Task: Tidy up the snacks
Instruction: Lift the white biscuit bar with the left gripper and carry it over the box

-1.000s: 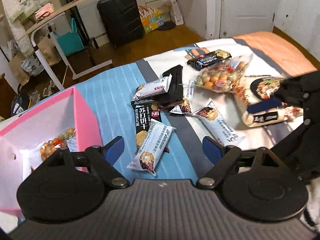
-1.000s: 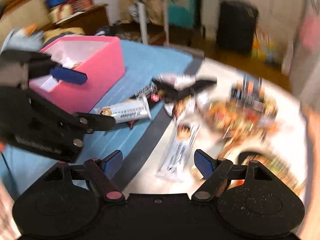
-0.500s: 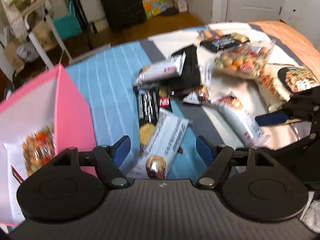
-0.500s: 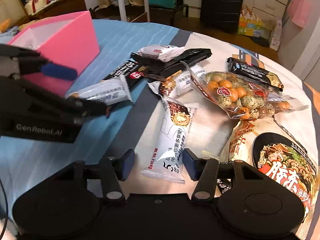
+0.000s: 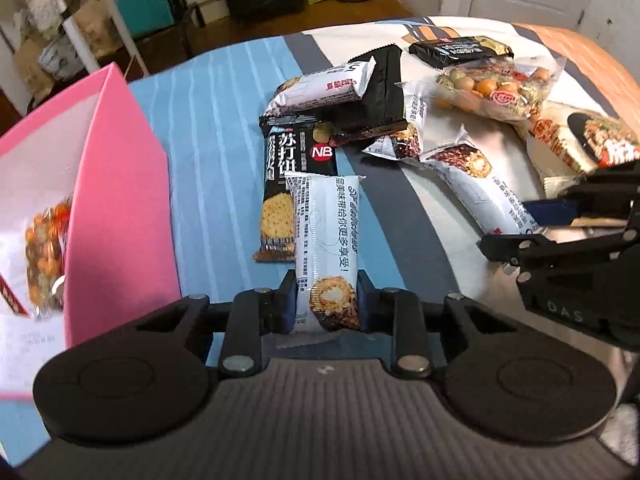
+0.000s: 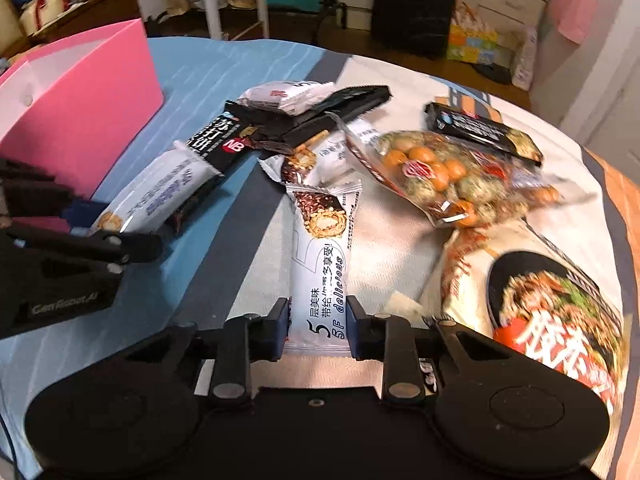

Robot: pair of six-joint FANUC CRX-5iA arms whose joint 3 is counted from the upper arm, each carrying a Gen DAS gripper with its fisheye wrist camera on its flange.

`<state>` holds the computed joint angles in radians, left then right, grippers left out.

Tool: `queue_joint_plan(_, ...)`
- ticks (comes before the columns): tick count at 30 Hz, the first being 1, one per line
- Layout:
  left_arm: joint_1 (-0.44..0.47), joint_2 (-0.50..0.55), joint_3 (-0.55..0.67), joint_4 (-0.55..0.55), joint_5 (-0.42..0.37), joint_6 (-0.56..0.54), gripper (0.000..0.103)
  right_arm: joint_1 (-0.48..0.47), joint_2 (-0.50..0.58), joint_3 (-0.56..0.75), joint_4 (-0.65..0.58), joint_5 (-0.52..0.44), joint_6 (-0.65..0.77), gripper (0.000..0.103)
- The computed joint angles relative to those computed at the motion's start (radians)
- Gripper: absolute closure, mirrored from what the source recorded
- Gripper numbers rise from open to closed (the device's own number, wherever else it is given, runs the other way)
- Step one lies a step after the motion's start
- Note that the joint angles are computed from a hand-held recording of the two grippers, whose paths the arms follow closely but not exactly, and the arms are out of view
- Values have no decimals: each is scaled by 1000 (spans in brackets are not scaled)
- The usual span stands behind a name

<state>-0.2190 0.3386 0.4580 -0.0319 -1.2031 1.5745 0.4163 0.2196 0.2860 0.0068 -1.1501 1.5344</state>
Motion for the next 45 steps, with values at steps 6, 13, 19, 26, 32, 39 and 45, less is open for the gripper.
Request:
queue_joint_plan(6,9,-32,-21,51,-11,5,76,-3,-22,13,-8,-34,-18,71)
queue_joint_plan(13,-6,-62,-30,44,-41,34,76,-30,-23,72,-92,-146,14,71)
queue_joint_plan(19,-11,-113,-75,64,-47,51,76,-40,-73,51,-141,-167,48,71)
queue_joint_plan(26,-12,-225,-171,76,-31,72,76,-44,-158,18,-193,-166,109,71)
queue_joint_plan(32,-18,-280,-185,38,-89,94,76,-42,-215,2,-213,-166,140,71)
queue_joint_plan(39,3,-358,-221,27,-139,82,76,-61,-238,40,-301,-224,191,71)
queue_joint_plan(45,37,-404,-226,36,-182,70,76,-32,-248,67,-327,-251,220,70)
